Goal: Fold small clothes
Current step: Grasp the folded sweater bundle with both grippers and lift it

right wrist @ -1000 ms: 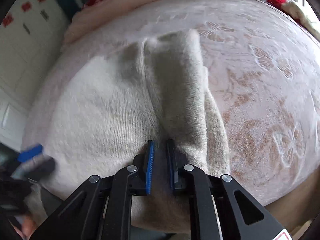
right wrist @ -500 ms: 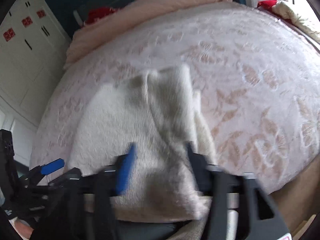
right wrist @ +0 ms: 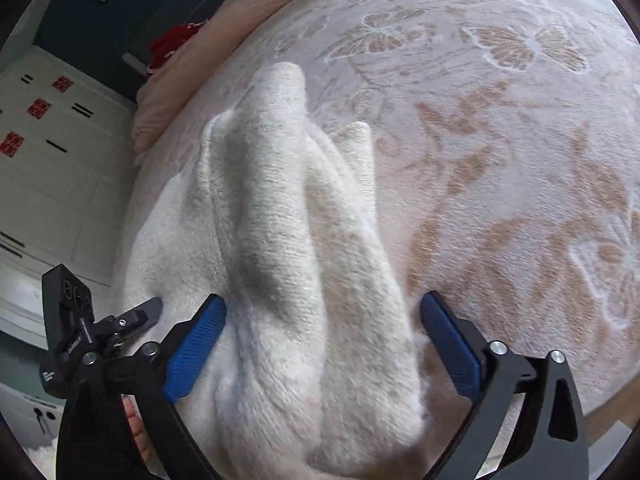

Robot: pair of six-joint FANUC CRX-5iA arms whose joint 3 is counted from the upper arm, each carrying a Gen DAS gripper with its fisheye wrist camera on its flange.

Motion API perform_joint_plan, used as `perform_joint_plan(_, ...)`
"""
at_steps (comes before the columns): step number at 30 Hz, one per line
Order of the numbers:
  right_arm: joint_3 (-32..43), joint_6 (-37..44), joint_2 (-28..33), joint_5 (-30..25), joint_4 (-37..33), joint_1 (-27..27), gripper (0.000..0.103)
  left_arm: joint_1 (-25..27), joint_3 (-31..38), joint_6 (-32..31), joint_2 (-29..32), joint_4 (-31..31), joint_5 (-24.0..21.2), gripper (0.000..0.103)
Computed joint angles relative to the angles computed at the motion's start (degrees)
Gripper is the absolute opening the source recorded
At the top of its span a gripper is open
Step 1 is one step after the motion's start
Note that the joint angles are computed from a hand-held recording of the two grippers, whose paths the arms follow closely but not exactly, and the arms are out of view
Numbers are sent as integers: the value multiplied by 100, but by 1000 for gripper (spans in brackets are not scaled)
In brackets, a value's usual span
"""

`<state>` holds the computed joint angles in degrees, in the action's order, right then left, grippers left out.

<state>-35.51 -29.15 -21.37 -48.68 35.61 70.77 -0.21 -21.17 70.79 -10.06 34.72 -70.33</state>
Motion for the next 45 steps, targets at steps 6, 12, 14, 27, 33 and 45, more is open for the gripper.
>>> perform_joint_plan(6, -91, 0, 93, 968, -62, -438, 48, -135, 117, -57, 143, 130, -142, 84)
perform_joint_plan(12, 238, -553, 29, 313, 655, -99, 33, -337, 804, 46, 44, -49, -476, 50)
perform_joint_plan(14, 602, -498, 43, -359, 925, 219, 33, -314, 970, -80, -60, 89, -581, 50)
perform_joint_plan(27, 3527, 1242, 1308, -2516, 3533, 1475, 34, 1265, 2331, -1588, -842, 2464, -1282, 52)
perform_joint_plan(33, 5256, 2491, 2426, -1885, 4210, 1356, 35, 2874, 3033, -2372, -711, 3810, -1770, 54)
perform_joint_plan(45, 6279, 2937, 3686, -343, 2619, 282, 39, 3655, 2842, -3201, -139, 3375, -1400, 65)
